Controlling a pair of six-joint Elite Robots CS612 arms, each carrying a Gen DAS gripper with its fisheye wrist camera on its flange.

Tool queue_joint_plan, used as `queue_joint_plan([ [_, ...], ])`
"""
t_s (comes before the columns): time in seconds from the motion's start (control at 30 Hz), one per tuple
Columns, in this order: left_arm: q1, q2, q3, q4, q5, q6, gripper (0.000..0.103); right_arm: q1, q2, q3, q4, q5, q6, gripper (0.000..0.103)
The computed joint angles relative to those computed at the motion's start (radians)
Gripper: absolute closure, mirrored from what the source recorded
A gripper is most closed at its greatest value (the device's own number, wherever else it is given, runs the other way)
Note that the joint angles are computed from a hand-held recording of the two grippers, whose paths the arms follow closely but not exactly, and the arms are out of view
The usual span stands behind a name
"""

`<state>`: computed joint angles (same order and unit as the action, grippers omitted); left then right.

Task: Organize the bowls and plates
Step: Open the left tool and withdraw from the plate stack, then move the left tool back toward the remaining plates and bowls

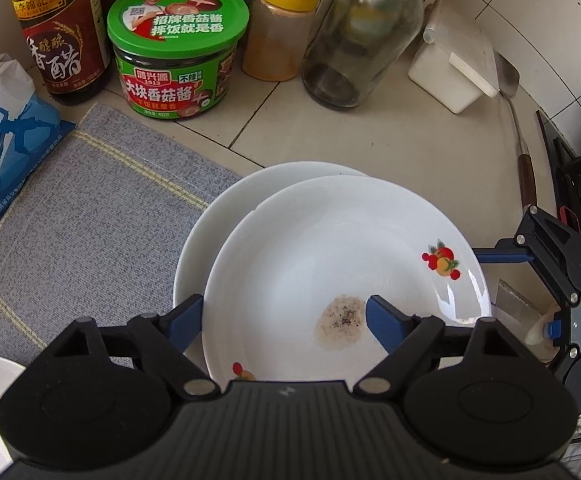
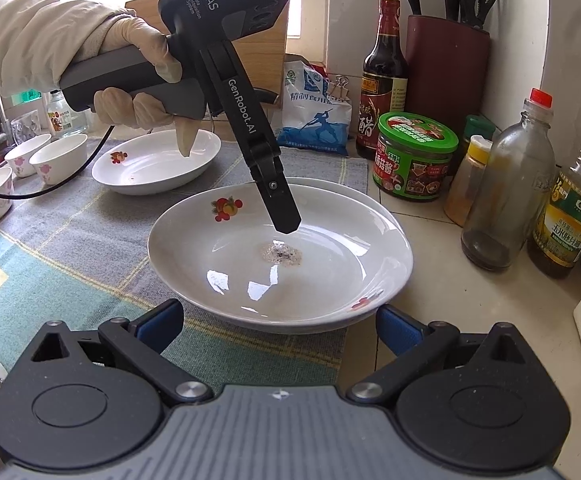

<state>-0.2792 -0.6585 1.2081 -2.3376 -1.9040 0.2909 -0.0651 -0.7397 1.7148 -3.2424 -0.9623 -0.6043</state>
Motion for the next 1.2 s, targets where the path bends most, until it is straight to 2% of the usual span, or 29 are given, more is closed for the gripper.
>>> queue_joint_plan([
  [0.3, -0.002, -0.027, 0.054, -0.083, 0.031, -0.023, 0.016, 0.004, 0.000, 0.000, -0.001, -0.012, -0.010, 0.000],
  [0.43, -0.007, -0.043, 0.094, -0.159, 0.079, -0.048, 0.015, 0.003, -0.003, 0.007, 0.000, -0.003, -0.013, 0.000],
  [0.57, -0.001, -0.063, 0.144, -0.259, 0.071, -0.096, 0.015, 0.005, -0.009, 0.017, -0.011, -0.010, -0.014, 0.000],
  [0.8, -0.027, -0.144, 0.350, -0.634, 0.209, -0.179, 0.013, 0.014, -0.019, 0.034, -0.060, -0.058, 0.015, 0.000],
  [0.93, -0.056, -0.172, 0.462, -0.813, 0.360, -0.237, 0.011, 0.015, -0.018, 0.031, -0.067, -0.054, 0.026, 0.000],
  [1.0, -0.072, -0.178, 0.507, -0.881, 0.454, -0.276, 0.011, 0.016, -0.018, 0.024, -0.055, -0.043, 0.021, 0.000],
  [1.07, -0.081, -0.180, 0.542, -0.921, 0.517, -0.336, 0.011, 0.016, -0.018, 0.014, -0.040, -0.021, 0.004, 0.000],
  [1.13, -0.090, -0.182, 0.568, -0.923, 0.581, -0.399, 0.011, 0.018, -0.016, -0.001, -0.013, 0.006, -0.020, 0.000],
  [1.2, -0.094, -0.186, 0.593, -0.927, 0.616, -0.457, 0.011, 0.023, -0.015, -0.015, 0.004, 0.023, -0.039, 0.000],
])
